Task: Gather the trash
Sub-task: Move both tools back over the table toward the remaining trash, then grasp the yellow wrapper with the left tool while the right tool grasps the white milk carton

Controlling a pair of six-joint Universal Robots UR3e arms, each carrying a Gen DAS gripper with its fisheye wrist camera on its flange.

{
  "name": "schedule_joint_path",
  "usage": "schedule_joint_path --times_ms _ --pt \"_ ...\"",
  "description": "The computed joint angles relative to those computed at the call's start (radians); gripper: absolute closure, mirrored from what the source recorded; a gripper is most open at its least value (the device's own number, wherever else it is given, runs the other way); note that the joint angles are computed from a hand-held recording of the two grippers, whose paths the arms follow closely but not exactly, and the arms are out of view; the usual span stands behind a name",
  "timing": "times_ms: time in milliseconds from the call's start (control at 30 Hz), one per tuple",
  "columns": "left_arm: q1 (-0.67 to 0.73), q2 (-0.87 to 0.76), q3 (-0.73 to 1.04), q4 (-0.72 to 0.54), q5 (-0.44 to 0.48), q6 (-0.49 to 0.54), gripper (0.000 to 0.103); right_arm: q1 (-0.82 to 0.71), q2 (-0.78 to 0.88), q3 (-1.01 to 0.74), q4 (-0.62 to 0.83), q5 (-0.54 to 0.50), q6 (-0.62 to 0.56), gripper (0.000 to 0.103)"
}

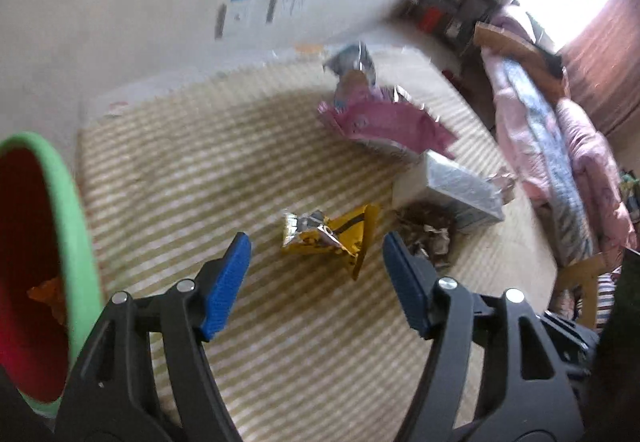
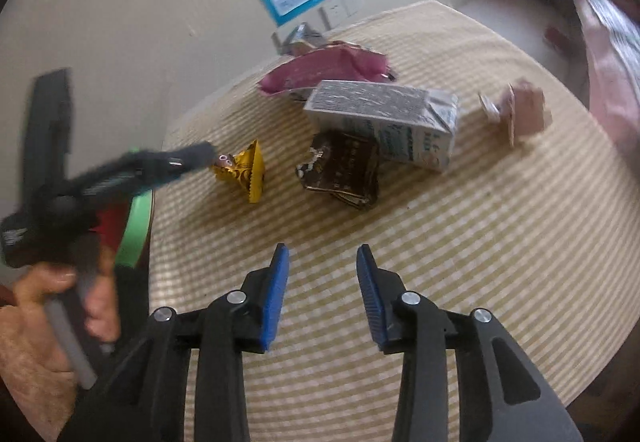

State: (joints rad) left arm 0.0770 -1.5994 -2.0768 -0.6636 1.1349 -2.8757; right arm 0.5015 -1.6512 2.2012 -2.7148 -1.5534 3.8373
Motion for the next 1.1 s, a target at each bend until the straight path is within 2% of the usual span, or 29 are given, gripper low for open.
schedule_joint_path --times_ms 67,133,167,267,333,400,433,467,500,533,600,667,733,767,833,900,967,1067,1100 --pt "-0.069 -0.098 0.045 0.046 0.071 -0.017 0.039 -0.016 -0.021 0.046 -0.035 0.013 0.018 0.062" --pt "-0.101 -0.154 0.068 0.073 0.109 -0.016 0.056 -0.042 -0.051 0.089 -0.049 0.027 0.027 0.062" --pt "-0.111 -0.171 0.075 0.080 0.126 -0.016 0.068 -0.060 -0.067 0.115 -0.063 0.038 0.029 0.062" --pt "-0.096 -0.164 0.052 0.105 0.110 -0.009 0.070 -0.094 -0.092 0.167 -0.099 0.061 0.037 0.062" --pt "-0.057 -0.107 0.003 0.089 0.082 0.018 0.081 -0.099 -0.095 0.176 -0.110 0.047 0.040 0.062" --pt "-0.002 -0.026 -0.056 0.053 0.044 0.048 0.081 -0.110 -0.115 0.172 -0.096 0.028 0.020 0.061" --pt "0.037 0.035 -0.096 0.019 0.021 0.073 0.081 -0.116 -0.126 0.153 -0.067 0.007 -0.011 0.053" --pt "0.069 0.083 -0.126 -0.013 0.001 0.096 0.081 -0.124 -0.126 0.124 -0.032 -0.017 -0.055 0.040" --pt "0.089 0.121 -0.144 -0.044 -0.014 0.111 0.081 -0.141 -0.125 0.092 0.015 -0.020 -0.114 0.036" --pt "0.138 0.198 -0.177 -0.113 -0.044 0.152 0.081 -0.152 -0.112 0.049 0.066 -0.029 -0.173 0.037" --pt "0.190 0.311 -0.221 -0.194 -0.069 0.195 0.081 -0.146 -0.063 -0.076 0.172 -0.116 -0.316 0.037" --pt "0.242 0.423 -0.274 -0.267 -0.089 0.243 0.081 -0.172 -0.004 -0.189 0.264 -0.119 -0.458 0.034" --pt "0.265 0.472 -0.313 -0.300 -0.079 0.272 0.081 -0.214 0.082 -0.305 0.372 -0.057 -0.581 0.034" --pt "0.251 0.449 -0.317 -0.279 -0.063 0.262 0.081 -0.215 0.125 -0.349 0.399 -0.054 -0.618 0.034" --pt "0.253 0.449 -0.318 -0.286 -0.065 0.263 0.081 -0.195 0.207 -0.418 0.425 -0.103 -0.667 0.034" --pt "0.253 0.455 -0.315 -0.286 -0.078 0.265 0.081 -0.199 0.253 -0.446 0.441 -0.107 -0.685 0.034" --pt "0.261 0.464 -0.315 -0.298 -0.087 0.281 0.081 -0.212 0.281 -0.465 0.472 -0.077 -0.679 0.041" --pt "0.276 0.461 -0.318 -0.318 -0.096 0.293 0.080 -0.170 0.290 -0.463 0.495 -0.142 -0.671 0.053" --pt "0.277 0.457 -0.318 -0.319 -0.097 0.294 0.080 -0.171 0.270 -0.446 0.495 -0.132 -0.664 0.056"
